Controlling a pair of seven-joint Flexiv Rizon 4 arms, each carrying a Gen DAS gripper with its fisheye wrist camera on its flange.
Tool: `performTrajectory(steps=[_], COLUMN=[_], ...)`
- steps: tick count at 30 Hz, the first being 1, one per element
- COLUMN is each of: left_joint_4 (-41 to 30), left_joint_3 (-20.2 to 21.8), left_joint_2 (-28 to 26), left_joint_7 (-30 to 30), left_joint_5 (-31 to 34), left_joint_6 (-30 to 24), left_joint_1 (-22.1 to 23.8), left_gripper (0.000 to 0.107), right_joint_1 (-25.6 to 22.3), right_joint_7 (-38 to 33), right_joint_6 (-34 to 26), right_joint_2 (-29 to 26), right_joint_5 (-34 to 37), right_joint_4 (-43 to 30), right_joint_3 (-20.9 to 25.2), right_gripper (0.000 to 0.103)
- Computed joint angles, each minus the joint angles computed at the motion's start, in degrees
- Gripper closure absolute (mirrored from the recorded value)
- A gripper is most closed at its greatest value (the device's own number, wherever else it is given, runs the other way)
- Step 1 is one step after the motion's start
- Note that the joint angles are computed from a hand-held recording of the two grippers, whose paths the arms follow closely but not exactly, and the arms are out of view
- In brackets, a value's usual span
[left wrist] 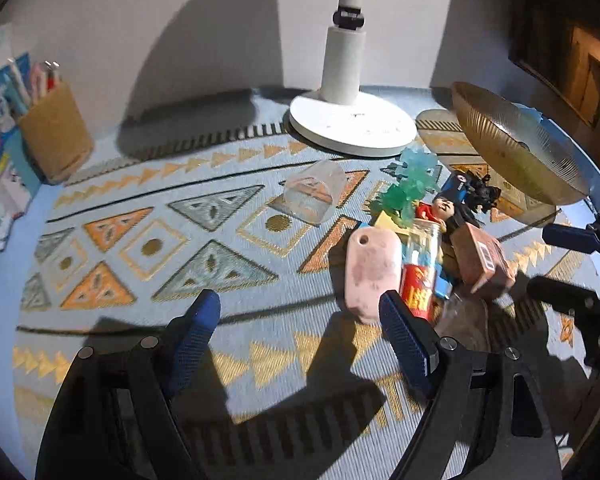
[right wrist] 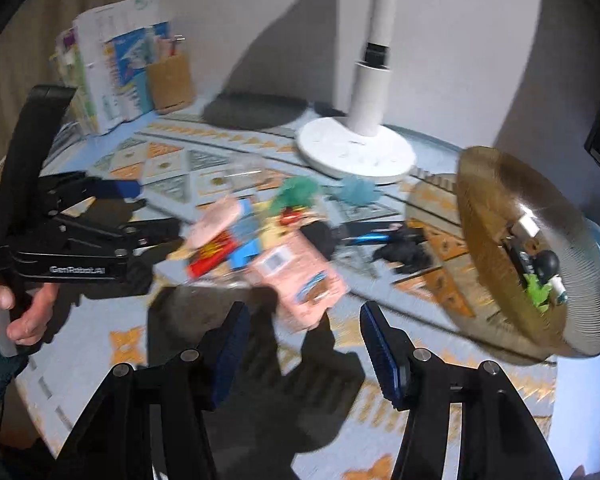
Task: Organize rigid objects
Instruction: 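Withdraw both tools from the bowl back toward the pile, then grasp the pink eraser with the left tool while the right tool grasps the pink box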
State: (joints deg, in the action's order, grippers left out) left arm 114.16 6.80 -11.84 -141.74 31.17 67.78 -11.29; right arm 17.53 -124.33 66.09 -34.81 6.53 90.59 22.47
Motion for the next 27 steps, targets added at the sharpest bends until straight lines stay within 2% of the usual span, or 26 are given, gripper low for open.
performTrajectory(steps=[3, 5, 8, 15, 22, 27], left_joint_4=[2.04, 3.43, 2.75, 2.21, 0.19, -1.05], left_joint_3=[-2.15, -2.69, -0.85, 0.29, 1.94, 2.23], left_joint_2=[-1.81, -2.31, -2.85, -3.85, -4.71, -5.26], left_joint_7=[7.40, 10.61, 11.21, 13.89, 12.76, 12.24], left_joint_5=[-7.69, -11.65, -12.09, -14.35, -12.08, -11.12], left_joint_6=[4.47, 7.13, 7.23, 7.66, 5.75, 4.83], left_joint_1=[3.19, 3.76, 1.85, 0.59, -1.17, -1.63], left_gripper=[0.026, 0.026, 0.026, 0.028, 0.028, 0.030], right_joint_1=[-0.98, -0.72, -0.74, -0.44, -0.13, 0.23], right_joint_7=[-1.10, -2.24, -3.90, -6.99, -8.71, -9.13], right_joint_6=[-3.54, -4.20, -5.74, -10.91, -14.74, -14.87], right_joint_2=[-1.88, -2.45, -3.24, -5.49, -6.80, -6.86], right_joint_5=[0.92, 0.77, 1.09, 3.60, 7.07, 8.54], right_joint_4=[-3.48, -4.25, -5.53, -9.09, -12.18, -12.52], right_joint_3=[0.89, 0.54, 0.75, 1.39, 1.32, 1.04], right_gripper=[0.047, 0.047, 0.047, 0.047, 0.047, 0.047])
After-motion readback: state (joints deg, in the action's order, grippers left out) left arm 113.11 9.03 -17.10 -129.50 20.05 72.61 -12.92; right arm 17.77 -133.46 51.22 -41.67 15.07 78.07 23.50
